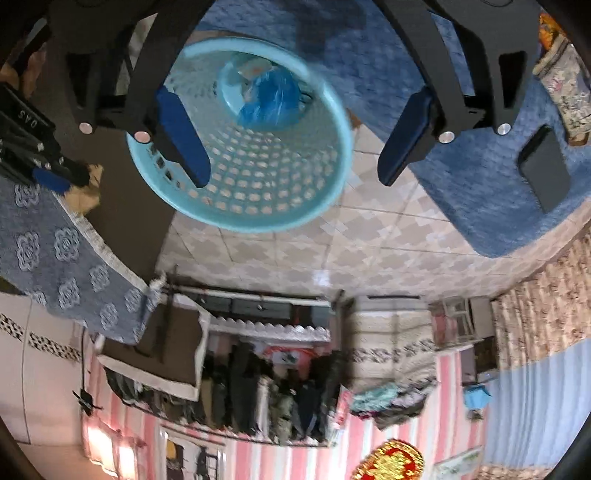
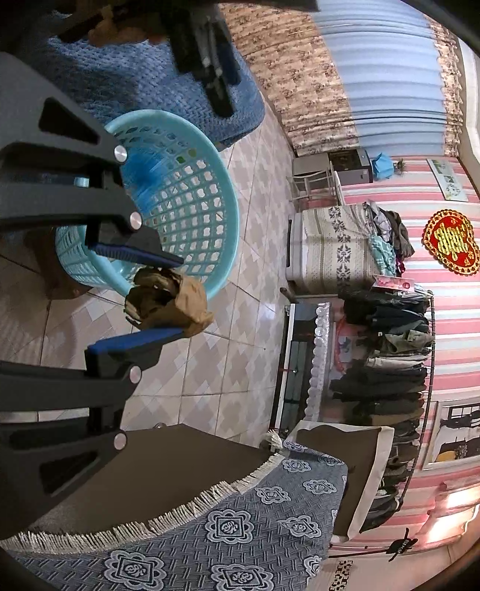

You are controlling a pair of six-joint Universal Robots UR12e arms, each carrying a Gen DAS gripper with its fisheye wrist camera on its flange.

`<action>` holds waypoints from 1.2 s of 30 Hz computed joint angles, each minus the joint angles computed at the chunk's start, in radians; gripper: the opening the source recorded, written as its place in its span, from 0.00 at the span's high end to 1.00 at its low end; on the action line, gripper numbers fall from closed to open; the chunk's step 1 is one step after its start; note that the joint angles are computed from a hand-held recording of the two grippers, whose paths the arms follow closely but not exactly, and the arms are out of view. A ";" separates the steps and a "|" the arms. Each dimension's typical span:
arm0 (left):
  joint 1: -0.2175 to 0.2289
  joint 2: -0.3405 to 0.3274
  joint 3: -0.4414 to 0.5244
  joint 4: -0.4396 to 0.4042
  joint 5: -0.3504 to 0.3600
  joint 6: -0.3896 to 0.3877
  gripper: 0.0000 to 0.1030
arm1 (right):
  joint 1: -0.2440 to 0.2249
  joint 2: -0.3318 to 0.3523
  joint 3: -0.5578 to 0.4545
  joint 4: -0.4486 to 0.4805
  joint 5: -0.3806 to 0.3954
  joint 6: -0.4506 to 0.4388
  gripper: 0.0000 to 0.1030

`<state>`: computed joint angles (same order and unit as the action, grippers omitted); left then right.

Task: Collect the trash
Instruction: 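Carry both items to the wastebasket and open both grippers to drop them, then move both grippers back over the rug toward the remaining trash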

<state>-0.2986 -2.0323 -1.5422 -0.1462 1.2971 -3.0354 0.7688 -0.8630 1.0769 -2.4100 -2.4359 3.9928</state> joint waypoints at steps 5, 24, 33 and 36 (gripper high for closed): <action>0.017 0.012 -0.015 0.062 0.055 -0.028 0.05 | -0.003 0.014 -0.012 -0.005 0.016 -0.002 0.67; 0.092 0.085 -0.112 0.109 0.176 -0.084 0.05 | -0.035 0.160 -0.236 0.023 0.102 -0.043 0.66; 0.117 0.122 -0.149 0.113 0.214 -0.061 0.05 | -0.026 0.208 -0.354 0.099 0.067 -0.124 0.38; 0.129 0.136 -0.164 0.117 0.213 -0.075 0.05 | -0.020 0.209 -0.368 0.090 0.060 -0.149 0.29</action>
